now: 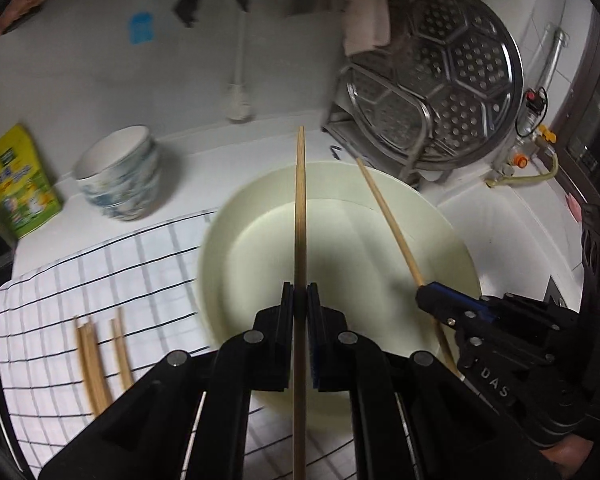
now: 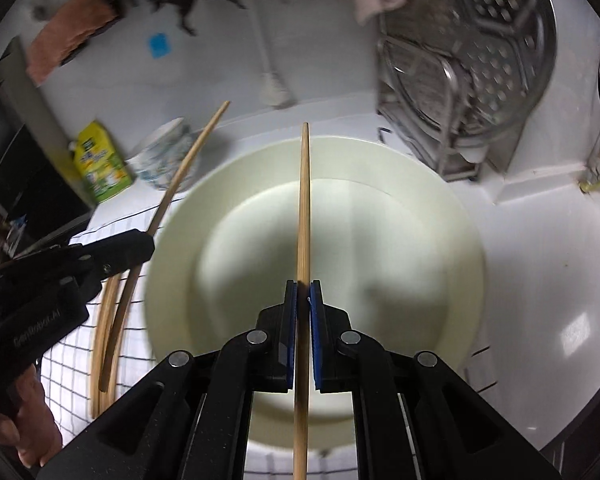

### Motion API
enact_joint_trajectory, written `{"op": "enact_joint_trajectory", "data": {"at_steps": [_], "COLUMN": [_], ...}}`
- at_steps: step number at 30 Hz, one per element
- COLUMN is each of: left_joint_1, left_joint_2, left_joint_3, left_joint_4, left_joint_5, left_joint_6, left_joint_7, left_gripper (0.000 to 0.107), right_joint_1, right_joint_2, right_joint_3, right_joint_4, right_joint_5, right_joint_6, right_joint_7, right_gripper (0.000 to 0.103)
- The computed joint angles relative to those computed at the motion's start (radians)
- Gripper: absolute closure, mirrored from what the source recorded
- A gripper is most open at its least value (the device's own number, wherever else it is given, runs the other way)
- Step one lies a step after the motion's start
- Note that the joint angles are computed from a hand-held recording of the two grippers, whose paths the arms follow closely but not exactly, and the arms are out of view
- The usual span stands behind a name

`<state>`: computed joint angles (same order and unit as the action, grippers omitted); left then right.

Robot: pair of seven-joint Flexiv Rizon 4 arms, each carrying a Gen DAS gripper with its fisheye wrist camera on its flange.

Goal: Organize utensils
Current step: 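Carry both chopsticks into the cream basin and open both grippers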

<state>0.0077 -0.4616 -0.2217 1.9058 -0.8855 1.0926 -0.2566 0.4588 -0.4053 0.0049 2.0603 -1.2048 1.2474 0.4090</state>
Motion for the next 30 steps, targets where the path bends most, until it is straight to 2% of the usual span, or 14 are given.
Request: {"op": "enact_joint_trajectory", "data": {"at_steps": [6, 10, 14, 15, 16, 17, 18, 19, 21, 23, 30], "left_joint_1": [-0.065, -0.076, -0.079, -0.084, -0.086, -0.08, -0.069, -0.05, -0.017, -0.012, 0.05], "left_joint_2": [-0.082, -0.121, -0.145, -0.151, -0.153, -0.152, -0.152, -0.146, -0.133, -0.122, -0.066], "left_joint_3": [0.024, 0.029, 0.038, 0.043, 0.05, 0.047, 0.031, 0.006, -0.03, -0.025, -0.067], "left_joint_4": [-0.057, -0.087, -0.112, -0.119, -0.124, -0.122, -0.116, -0.102, -0.079, -0.073, -0.006], "left_joint_5": [0.149, 0.244, 0.326, 0.346, 0.365, 0.372, 0.37, 0.356, 0.335, 0.345, 0.31], "left_joint_6": [0.039, 0.053, 0.057, 0.064, 0.067, 0.077, 0.095, 0.122, 0.16, 0.168, 0.213], "left_joint_7": [-0.14, -0.227, -0.302, -0.325, -0.349, -0.364, -0.366, -0.359, -0.344, -0.353, -0.311], "left_gripper": [0.099, 0.099, 0.099, 0.093, 0.086, 0.067, 0.046, 0.039, 0.036, 0.036, 0.031], "right_joint_1": [-0.049, -0.063, -0.08, -0.084, -0.087, -0.094, -0.104, -0.114, -0.134, -0.15, -0.155], "right_joint_2": [-0.044, -0.069, -0.083, -0.082, -0.079, -0.073, -0.068, -0.066, -0.058, -0.048, -0.022], "right_joint_3": [-0.041, -0.08, -0.098, -0.101, -0.105, -0.111, -0.109, -0.102, -0.08, -0.052, 0.013], "right_joint_4": [0.018, 0.018, 0.013, 0.014, 0.015, 0.016, 0.015, 0.012, 0.014, 0.024, 0.042], "right_joint_5": [-0.049, -0.106, -0.151, -0.165, -0.187, -0.227, -0.269, -0.288, -0.306, -0.303, -0.239], "right_joint_6": [0.117, 0.194, 0.229, 0.233, 0.236, 0.242, 0.243, 0.238, 0.222, 0.199, 0.149], "right_joint_7": [0.022, 0.063, 0.097, 0.108, 0.127, 0.163, 0.199, 0.213, 0.221, 0.22, 0.177], "right_gripper": [0.097, 0.097, 0.096, 0.096, 0.092, 0.08, 0.075, 0.071, 0.067, 0.06, 0.054]}}
